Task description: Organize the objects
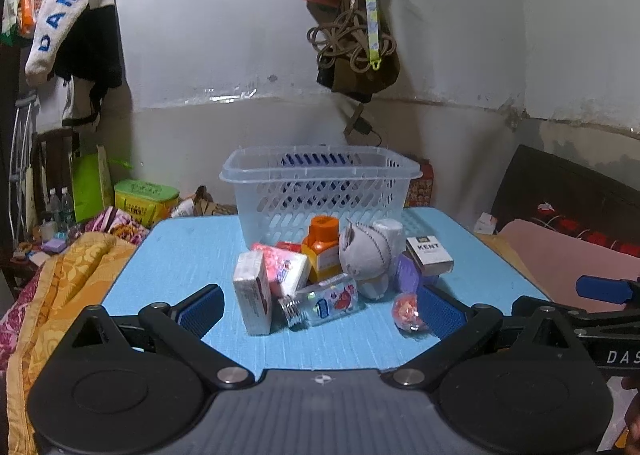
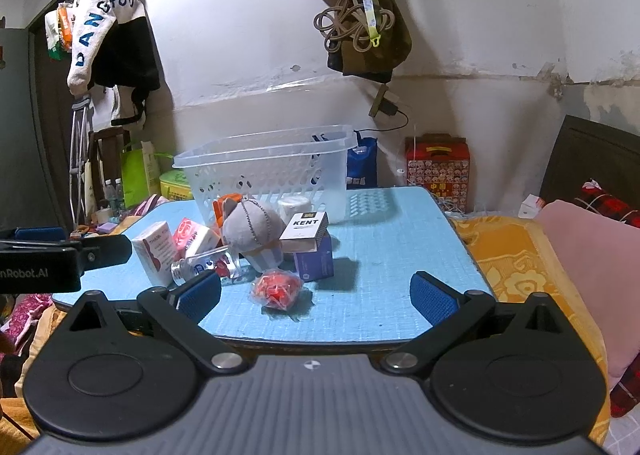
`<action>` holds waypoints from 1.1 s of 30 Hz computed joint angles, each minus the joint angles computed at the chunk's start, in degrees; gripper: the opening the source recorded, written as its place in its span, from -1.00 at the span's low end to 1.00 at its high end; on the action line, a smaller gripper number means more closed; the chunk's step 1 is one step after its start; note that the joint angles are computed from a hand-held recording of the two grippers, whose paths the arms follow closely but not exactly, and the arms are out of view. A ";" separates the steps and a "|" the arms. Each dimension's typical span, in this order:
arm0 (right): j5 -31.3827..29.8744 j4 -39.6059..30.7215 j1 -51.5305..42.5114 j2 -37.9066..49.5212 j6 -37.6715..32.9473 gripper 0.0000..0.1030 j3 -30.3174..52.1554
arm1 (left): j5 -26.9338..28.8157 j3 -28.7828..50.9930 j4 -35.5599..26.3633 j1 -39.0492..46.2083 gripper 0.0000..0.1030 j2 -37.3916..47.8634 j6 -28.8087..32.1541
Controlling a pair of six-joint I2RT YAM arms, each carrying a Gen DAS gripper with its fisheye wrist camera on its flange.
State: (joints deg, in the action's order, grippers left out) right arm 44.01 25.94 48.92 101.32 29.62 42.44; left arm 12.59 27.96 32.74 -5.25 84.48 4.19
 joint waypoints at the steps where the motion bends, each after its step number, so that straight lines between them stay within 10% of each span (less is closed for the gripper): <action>1: 0.02 -0.05 0.01 -0.02 0.05 1.00 0.00 | -0.38 -0.02 0.30 -0.25 1.00 0.09 -0.11; 6: 0.64 -0.14 0.15 -0.21 0.49 1.00 -0.18 | 5.06 4.33 -7.05 1.12 1.00 1.78 -0.72; 33: 6.16 1.87 1.60 1.54 -2.44 1.00 0.05 | 4.47 0.72 -2.29 2.29 1.00 0.11 -3.44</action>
State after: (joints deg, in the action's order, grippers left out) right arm 50.17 27.81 50.52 102.86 27.18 42.49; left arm 17.06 28.68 30.45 -2.96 84.59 0.76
